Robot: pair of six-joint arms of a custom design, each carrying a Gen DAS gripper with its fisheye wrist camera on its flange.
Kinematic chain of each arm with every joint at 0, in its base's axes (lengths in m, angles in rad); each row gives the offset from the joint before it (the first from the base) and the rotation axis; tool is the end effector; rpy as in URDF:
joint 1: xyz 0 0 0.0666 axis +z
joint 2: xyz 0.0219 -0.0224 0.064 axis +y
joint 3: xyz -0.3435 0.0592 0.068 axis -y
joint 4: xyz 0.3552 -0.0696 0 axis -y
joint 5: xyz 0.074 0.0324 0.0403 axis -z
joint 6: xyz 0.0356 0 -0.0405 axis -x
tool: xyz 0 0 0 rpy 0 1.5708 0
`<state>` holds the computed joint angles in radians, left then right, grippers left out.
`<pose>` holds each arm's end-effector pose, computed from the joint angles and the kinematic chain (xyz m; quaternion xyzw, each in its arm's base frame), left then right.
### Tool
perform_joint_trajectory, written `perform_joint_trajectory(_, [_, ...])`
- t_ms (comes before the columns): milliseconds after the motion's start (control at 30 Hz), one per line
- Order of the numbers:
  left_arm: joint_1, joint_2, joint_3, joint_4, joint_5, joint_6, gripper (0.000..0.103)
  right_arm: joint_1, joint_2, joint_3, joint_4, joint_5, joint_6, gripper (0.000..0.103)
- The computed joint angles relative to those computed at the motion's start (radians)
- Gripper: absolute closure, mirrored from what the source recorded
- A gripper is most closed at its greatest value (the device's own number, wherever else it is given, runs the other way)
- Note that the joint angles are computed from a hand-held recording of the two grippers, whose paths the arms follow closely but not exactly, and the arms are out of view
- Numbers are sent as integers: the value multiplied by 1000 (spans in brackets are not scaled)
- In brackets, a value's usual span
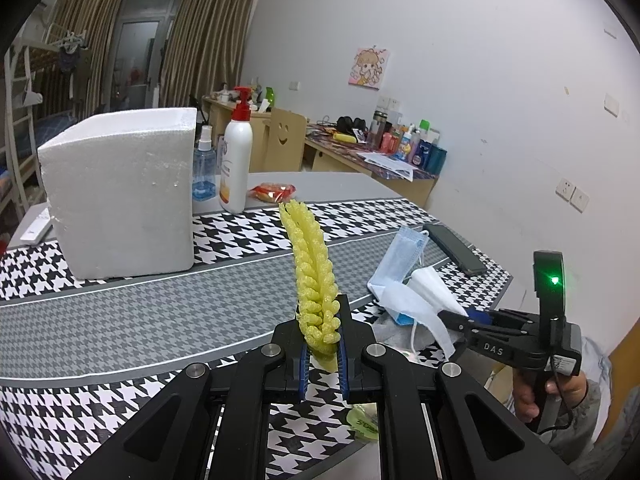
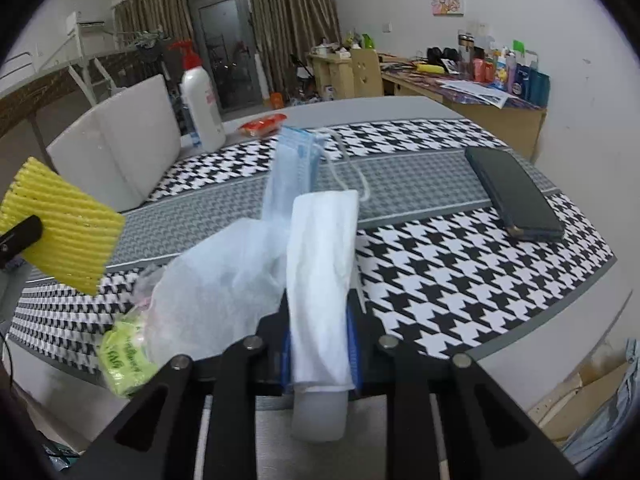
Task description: Organize soft objects
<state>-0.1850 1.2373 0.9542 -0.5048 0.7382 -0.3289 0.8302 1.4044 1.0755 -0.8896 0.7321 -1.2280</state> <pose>0.3743 -0.0948 0.3070 0.3522 0.7988 -0.3070 0.3789 0.2896 0.2809 0.2715 0.2431 0.8888 -0.0415 0.3863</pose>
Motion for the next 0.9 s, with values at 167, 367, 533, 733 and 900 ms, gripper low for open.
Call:
perform_joint_trajectory(167, [-1,3,1,2,-3,0,91,-10,-2,-4,-26,7,-19,64])
perform_joint_trajectory(367, [-1,5,1,-2,-5,-4,91,-40,-40,-46,22,-10,-23,64])
perform_joint_trajectory(533, [-8,14,7,-3,-11,-5,91,-51,-90,-87,43,-8,-45,92])
perform_joint_trajectory(733, [-7,13,11,8,-7,5,91,-39,-115,-88,71,13,-18,96])
perform_joint_trajectory(900, [0,4,14,18,-2,9,91,-9,-130,-41,33,83,2,97])
